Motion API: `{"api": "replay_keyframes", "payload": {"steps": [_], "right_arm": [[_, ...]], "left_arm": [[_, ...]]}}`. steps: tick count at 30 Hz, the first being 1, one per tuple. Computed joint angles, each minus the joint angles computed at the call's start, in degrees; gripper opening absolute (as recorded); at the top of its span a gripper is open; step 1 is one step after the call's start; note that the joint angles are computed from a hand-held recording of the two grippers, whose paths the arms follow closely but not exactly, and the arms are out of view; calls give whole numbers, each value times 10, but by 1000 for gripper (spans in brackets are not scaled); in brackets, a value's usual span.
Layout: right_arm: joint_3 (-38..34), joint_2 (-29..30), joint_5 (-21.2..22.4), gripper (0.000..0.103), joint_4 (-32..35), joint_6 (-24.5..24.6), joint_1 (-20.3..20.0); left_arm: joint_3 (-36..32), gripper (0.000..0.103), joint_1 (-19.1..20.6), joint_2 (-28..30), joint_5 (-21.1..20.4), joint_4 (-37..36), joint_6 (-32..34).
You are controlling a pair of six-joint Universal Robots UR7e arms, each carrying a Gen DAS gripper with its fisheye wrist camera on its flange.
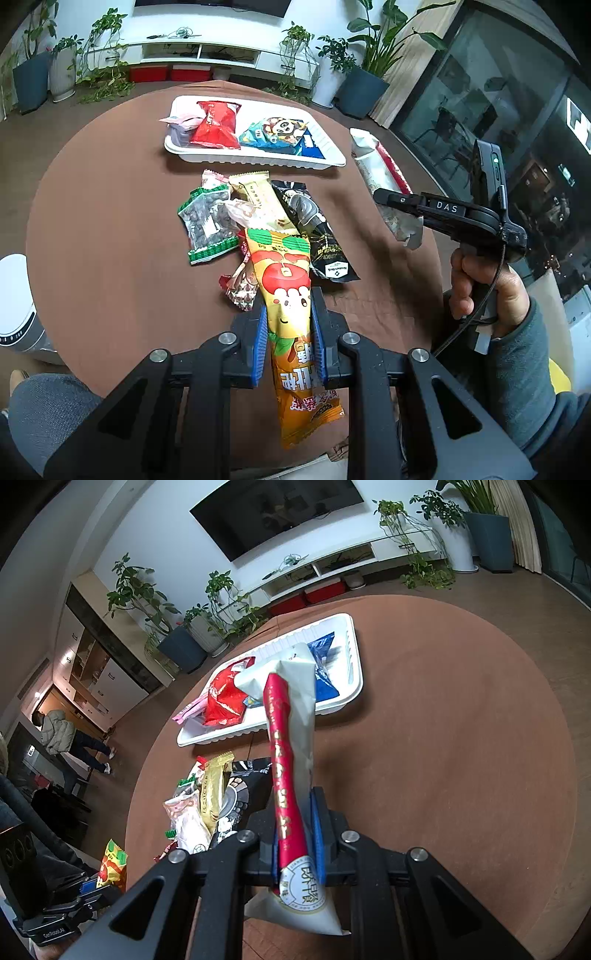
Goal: Organize snacks
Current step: 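Lift the orange stick bag with the left tool while the right tool lifts the white-red bag, then carry the orange stick bag with the left tool while the right tool carries the white-red bag into the tray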
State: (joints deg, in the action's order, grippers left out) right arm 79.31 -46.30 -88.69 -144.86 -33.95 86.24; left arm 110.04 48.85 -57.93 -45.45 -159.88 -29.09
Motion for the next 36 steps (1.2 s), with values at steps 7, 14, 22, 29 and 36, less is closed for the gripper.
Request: {"api": "replay_keyframes", "payload": {"steps": [7,14,22,29,36], "right_arm": [[2,-1,6,15,-3,-1,-2],[1,1,7,15,-5,0,-3],[0,-2,12,15,-10,8,-4],[-9,-6,19,15,-22,19,1],[-65,15,21,15,3,22,23]], "left_arm": [[-6,19,-2,1,3,2,9],[-6,19,3,-4,7,-5,17],[-14,19,14,-12,9,-35,40],[-58,19,33,-2,4,-44,90],[-160,19,61,31,-9,-22,155]]}}
